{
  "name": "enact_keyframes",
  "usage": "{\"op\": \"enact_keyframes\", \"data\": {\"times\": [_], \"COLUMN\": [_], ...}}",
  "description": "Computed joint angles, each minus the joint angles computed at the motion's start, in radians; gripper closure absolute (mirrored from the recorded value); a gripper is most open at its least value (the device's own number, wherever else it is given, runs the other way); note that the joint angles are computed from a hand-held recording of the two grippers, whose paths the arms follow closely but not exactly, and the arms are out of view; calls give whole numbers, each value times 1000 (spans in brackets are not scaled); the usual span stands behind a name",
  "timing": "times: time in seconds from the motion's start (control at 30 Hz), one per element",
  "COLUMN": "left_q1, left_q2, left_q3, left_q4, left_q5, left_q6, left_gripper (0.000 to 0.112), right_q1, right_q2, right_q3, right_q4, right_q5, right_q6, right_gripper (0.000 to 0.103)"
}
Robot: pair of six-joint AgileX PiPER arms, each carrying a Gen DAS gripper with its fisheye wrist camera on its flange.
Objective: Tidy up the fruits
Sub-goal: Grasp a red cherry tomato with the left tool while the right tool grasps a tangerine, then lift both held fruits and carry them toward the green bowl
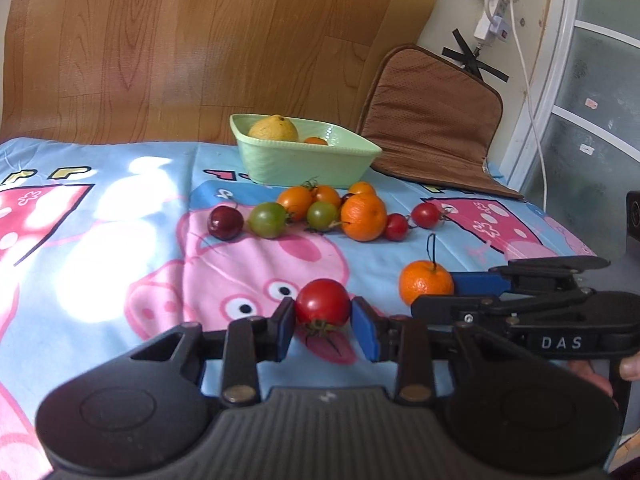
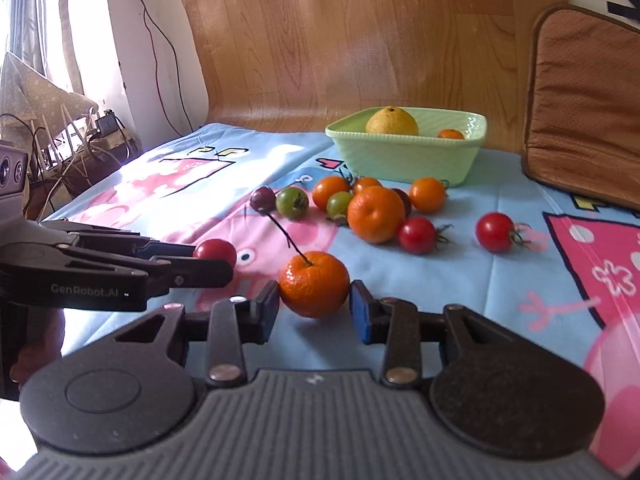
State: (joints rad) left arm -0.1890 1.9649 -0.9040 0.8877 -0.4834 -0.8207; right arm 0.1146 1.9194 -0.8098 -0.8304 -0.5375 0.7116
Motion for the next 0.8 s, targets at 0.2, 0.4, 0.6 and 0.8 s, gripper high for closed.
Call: {"op": "enact_keyframes", "data": {"times": [0.2,0.4,0.6,0.8], "left_q1": [-56,-28,-33,-32], "left_q2": [-8,6,5,7], "left_q3": [35,52,57,59], "left_q4": [-55,-55,-91,-89], "left_q5": [-4,-67,-66,-74], "left_q6": [37,23,50,41], "left_gripper": [81,81,80,80], "right_q1": [-1,8,10,14], "right_q2": [-30,-19,-25,-28], "right_q3": [86,132,152,160], "right_q4": [76,181,208,226], "right_q5": [-39,-103,-121,-124], "right_q6": [-69,-170,-184,-195], "right_gripper": [62,61,61,61]}}
